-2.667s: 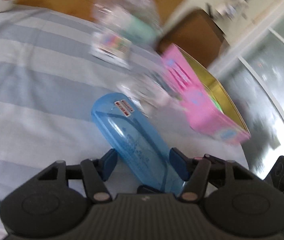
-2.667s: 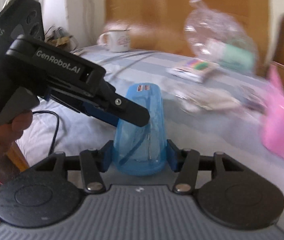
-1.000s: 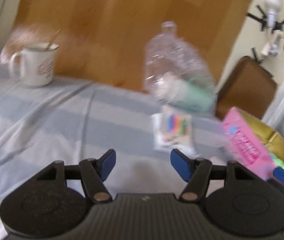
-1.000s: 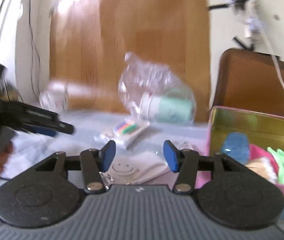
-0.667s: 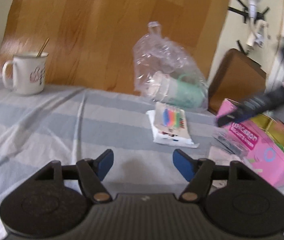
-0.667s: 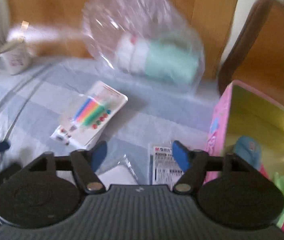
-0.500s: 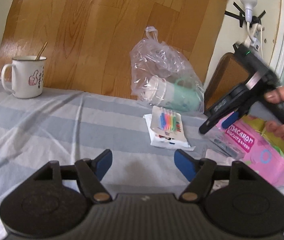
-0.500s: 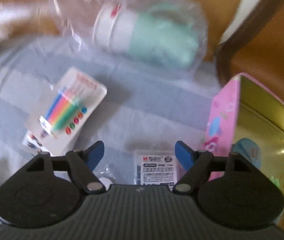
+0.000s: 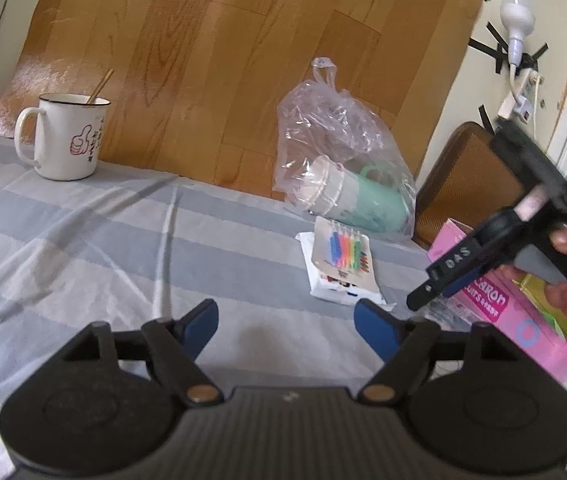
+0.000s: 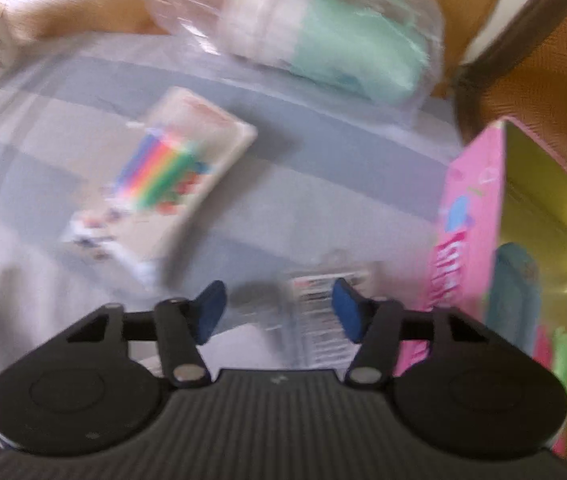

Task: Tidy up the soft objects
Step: 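Move the right gripper to the smiley-face plastic bag and grasp it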

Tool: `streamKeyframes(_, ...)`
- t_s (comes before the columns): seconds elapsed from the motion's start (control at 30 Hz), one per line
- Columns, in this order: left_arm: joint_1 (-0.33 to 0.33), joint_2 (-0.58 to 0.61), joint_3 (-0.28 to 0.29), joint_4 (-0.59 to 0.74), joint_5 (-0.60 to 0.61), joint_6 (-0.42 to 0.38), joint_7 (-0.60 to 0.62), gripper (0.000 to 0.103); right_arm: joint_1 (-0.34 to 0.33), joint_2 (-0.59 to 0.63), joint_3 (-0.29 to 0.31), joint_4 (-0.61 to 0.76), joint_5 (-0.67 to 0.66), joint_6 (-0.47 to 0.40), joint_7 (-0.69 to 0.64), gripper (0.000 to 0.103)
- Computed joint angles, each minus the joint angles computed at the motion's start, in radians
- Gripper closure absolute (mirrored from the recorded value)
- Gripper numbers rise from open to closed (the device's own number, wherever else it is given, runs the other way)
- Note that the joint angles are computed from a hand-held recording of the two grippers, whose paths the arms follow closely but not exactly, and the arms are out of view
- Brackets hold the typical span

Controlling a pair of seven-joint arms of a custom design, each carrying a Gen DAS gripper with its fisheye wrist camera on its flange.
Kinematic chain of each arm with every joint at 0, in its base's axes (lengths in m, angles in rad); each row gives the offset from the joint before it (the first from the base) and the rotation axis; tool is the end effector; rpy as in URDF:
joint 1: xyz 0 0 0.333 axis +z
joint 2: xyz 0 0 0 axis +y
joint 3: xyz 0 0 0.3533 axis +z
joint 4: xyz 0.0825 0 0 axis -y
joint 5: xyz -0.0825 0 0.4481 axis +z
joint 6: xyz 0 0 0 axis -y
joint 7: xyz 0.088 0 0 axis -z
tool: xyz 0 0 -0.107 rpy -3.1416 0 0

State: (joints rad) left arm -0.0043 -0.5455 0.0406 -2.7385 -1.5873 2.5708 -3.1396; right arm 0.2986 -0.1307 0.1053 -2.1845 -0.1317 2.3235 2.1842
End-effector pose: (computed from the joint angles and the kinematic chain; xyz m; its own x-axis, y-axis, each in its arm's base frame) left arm 0.4104 0.0302 0.4028 -0.4064 -0.8471 0.3424 -0.5809 -0.0496 -0.8124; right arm 0.5377 0.2289 0.4790 -0.1247 -0.9913 -0.0431 -0.9489 0.1318 -0.2867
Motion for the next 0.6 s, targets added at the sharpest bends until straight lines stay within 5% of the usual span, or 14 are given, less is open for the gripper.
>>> streamKeyframes(0.07, 0.004, 0.004, 0.005, 0.003, 0.004, -0.006, -0.019, 0.026, 0.076, -0.012, -0.061, -0.016, 0.209, 0.046, -0.139, 0.083)
streamKeyframes(0.13, 0.008, 0.008, 0.008, 0.005, 0.015, -0.01, -0.045, 0.025, 0.039, -0.019, -0.005, -0.016, 0.193, 0.046, -0.18, 0.081)
streamKeyframes(0.2, 0.01, 0.007, 0.009, 0.004, 0.016, -0.007, -0.057, 0.025, 0.007, -0.025, 0.027, -0.006, 0.002, 0.033, -0.028, 0.072)
streamKeyframes(0.27, 0.01, 0.005, 0.008, 0.003, 0.008, -0.002, -0.054, 0.024, -0.022, -0.027, 0.03, -0.001, -0.101, 0.014, 0.109, 0.053)
streamKeyframes(0.3, 0.01, 0.004, 0.007, 0.002, 0.003, 0.002, -0.051, 0.024, -0.027, -0.026, 0.025, -0.001, -0.116, 0.004, 0.134, 0.052)
streamKeyframes(0.43, 0.008, 0.002, 0.001, 0.001, -0.009, 0.007, -0.034, 0.024, -0.029, 0.027, 0.006, 0.03, -0.119, -0.05, 0.158, 0.05)
streamKeyframes(0.5, 0.006, 0.0, -0.002, -0.001, -0.016, 0.009, -0.021, 0.023, -0.026, 0.046, 0.003, 0.036, -0.143, -0.055, 0.169, 0.04)
streamKeyframes(0.6, 0.005, -0.003, -0.004, -0.003, -0.028, 0.009, -0.002, 0.02, -0.032, 0.065, -0.03, 0.052, -0.024, -0.03, 0.108, 0.036)
